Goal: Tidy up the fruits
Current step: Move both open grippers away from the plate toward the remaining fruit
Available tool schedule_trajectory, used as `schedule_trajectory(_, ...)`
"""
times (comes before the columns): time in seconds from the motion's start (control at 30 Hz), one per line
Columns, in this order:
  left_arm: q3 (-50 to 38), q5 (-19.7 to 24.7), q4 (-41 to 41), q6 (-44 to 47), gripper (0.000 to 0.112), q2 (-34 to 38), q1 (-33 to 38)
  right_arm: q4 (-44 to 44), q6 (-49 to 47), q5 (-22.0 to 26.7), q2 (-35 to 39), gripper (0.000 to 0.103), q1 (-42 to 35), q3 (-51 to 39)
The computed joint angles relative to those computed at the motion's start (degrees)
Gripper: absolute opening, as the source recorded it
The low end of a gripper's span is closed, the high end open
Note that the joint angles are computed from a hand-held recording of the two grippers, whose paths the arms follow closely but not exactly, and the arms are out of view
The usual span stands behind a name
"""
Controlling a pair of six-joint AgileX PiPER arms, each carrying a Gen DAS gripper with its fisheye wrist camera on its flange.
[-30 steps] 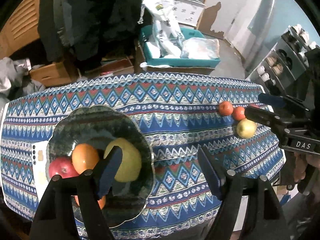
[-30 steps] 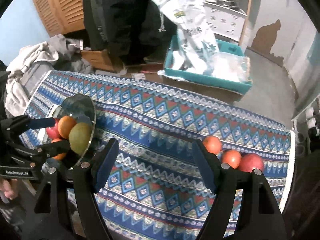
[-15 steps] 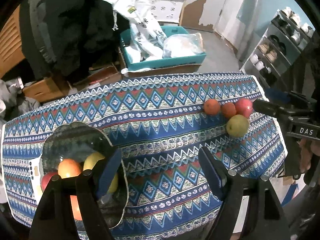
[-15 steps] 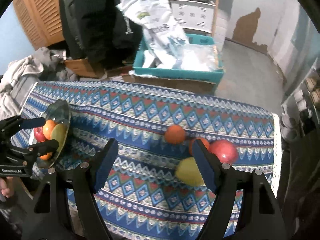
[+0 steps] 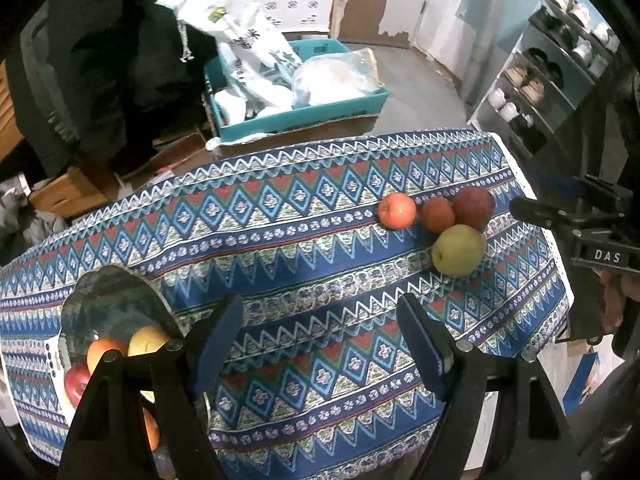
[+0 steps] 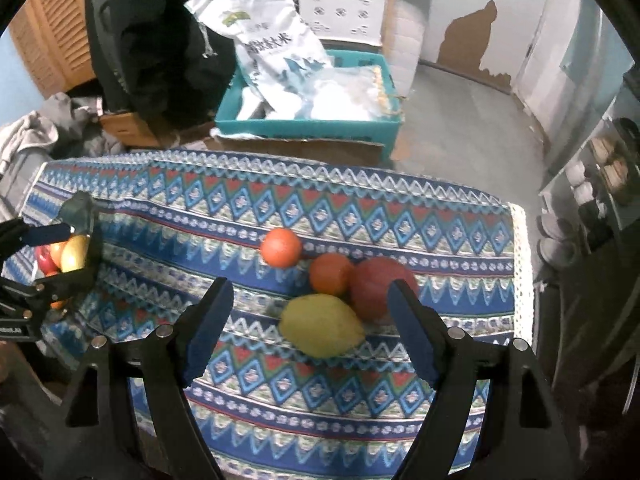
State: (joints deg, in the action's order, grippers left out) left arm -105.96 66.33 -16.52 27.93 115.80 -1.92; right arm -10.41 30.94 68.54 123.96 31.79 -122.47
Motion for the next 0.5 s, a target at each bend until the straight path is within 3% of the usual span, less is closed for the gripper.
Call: schedule_trajectory(0.5, -11.5, 2.4, 2.4, -4.8, 0.080, 10.1, -5.3, 5.6, -7.3, -4.1, 1.9, 0.080, -8.7, 5.7)
